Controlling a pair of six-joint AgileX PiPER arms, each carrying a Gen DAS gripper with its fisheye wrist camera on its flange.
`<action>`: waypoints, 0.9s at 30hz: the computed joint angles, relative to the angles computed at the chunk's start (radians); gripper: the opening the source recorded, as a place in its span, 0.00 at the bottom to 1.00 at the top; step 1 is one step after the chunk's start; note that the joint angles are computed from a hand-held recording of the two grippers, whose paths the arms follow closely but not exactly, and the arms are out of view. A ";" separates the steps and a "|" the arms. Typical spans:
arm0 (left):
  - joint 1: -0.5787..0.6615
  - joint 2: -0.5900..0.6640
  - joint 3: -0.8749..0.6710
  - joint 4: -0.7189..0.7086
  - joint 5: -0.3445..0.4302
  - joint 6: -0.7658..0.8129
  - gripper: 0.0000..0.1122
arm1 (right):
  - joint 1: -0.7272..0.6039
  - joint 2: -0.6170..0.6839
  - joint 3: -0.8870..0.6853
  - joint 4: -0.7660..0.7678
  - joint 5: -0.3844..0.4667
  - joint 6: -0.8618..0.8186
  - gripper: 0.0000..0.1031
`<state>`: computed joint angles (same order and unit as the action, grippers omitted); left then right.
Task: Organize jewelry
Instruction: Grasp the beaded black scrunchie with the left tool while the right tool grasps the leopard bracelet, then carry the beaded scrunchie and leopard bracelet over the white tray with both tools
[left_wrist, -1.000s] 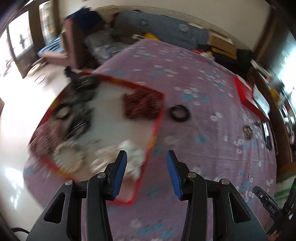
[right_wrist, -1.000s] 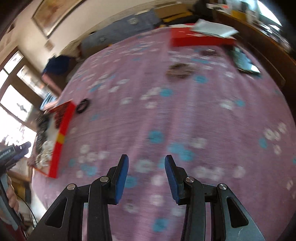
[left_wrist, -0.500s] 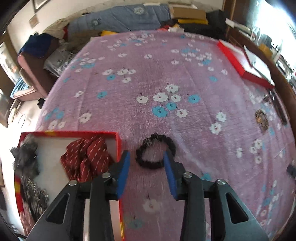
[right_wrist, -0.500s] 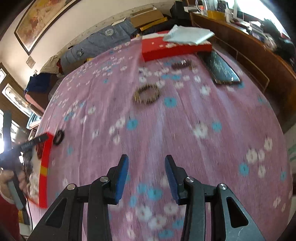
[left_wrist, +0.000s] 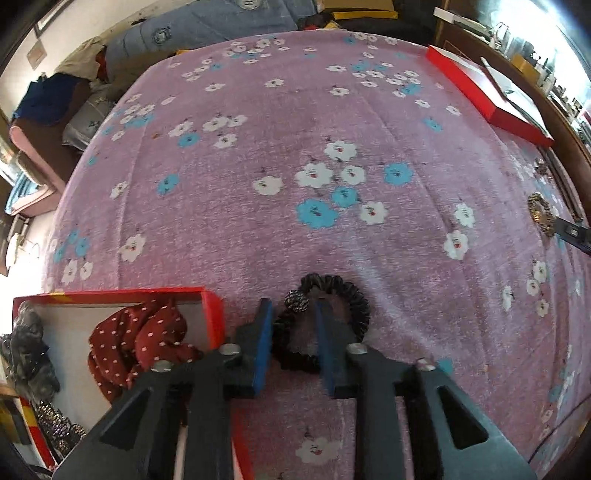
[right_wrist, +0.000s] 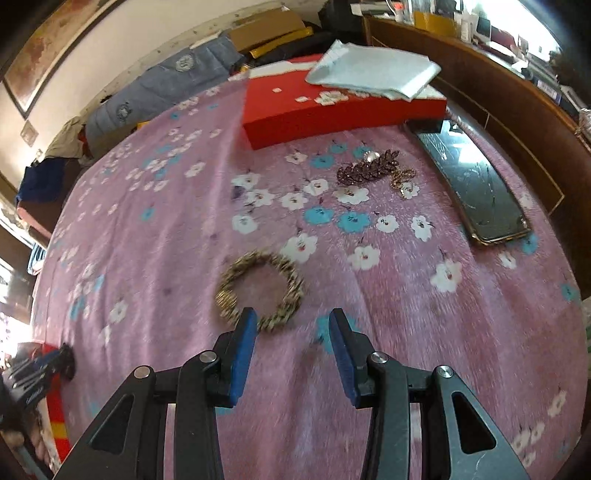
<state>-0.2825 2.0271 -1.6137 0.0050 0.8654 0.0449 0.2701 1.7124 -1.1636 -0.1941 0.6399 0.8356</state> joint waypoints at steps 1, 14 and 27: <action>-0.004 0.001 -0.004 -0.002 0.006 0.004 0.10 | -0.007 0.011 -0.006 0.008 -0.003 -0.007 0.42; 0.006 -0.144 0.125 -0.190 -0.002 0.076 0.10 | 0.058 0.080 -0.102 -0.099 0.077 0.002 0.08; -0.009 -0.471 0.367 -0.264 -0.024 0.011 0.10 | 0.205 -0.176 0.040 -0.112 0.066 0.100 0.08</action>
<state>-0.2910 1.5559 -1.2468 -0.2590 0.8415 0.0559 0.4749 1.5367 -1.1237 -0.3062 0.7063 0.9351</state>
